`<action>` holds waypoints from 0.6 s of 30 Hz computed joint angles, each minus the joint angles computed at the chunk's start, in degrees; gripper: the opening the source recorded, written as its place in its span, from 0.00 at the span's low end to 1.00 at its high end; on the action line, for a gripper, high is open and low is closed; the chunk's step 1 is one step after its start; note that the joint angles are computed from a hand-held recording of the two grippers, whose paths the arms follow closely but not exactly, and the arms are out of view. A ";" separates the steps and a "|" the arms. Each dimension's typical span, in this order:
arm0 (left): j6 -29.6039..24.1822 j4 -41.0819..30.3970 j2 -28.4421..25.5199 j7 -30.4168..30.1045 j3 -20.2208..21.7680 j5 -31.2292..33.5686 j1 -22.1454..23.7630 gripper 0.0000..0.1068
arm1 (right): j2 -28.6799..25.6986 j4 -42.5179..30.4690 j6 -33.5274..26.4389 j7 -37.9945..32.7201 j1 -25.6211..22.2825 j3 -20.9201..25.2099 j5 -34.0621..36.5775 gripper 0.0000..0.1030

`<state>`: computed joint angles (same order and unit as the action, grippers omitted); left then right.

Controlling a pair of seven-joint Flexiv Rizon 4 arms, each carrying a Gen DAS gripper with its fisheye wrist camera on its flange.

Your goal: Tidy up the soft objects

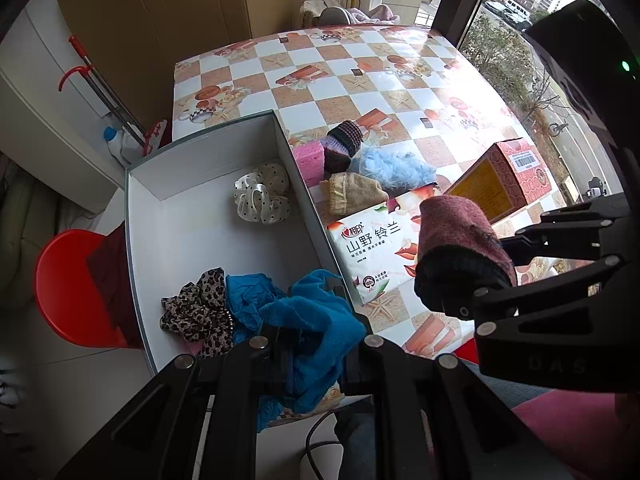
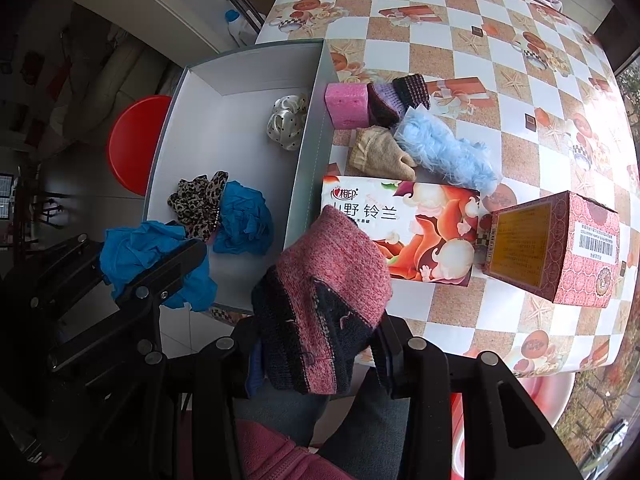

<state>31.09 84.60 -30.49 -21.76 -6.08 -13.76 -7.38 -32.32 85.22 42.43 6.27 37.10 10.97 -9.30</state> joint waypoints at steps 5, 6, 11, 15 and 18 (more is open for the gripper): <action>-0.01 -0.01 0.00 -0.01 0.02 -0.03 -0.02 0.15 | -0.12 -0.02 0.16 -0.14 0.01 0.01 0.05 0.42; -0.04 -0.07 -0.03 0.01 0.03 -0.01 -0.02 0.15 | -0.19 -0.09 0.17 -0.21 0.01 0.02 0.07 0.42; 0.02 0.00 0.00 0.05 0.02 -0.06 -0.01 0.15 | -0.40 -0.29 0.31 -0.71 -0.13 0.12 0.37 0.42; -0.01 -0.03 -0.01 -0.07 0.06 -0.04 -0.02 0.15 | -0.45 -0.33 0.39 -1.28 -0.17 0.13 0.38 0.42; 0.06 -0.02 -0.04 -0.02 0.05 -0.04 0.01 0.15 | -0.60 -0.57 0.34 -1.70 -0.23 0.20 0.58 0.42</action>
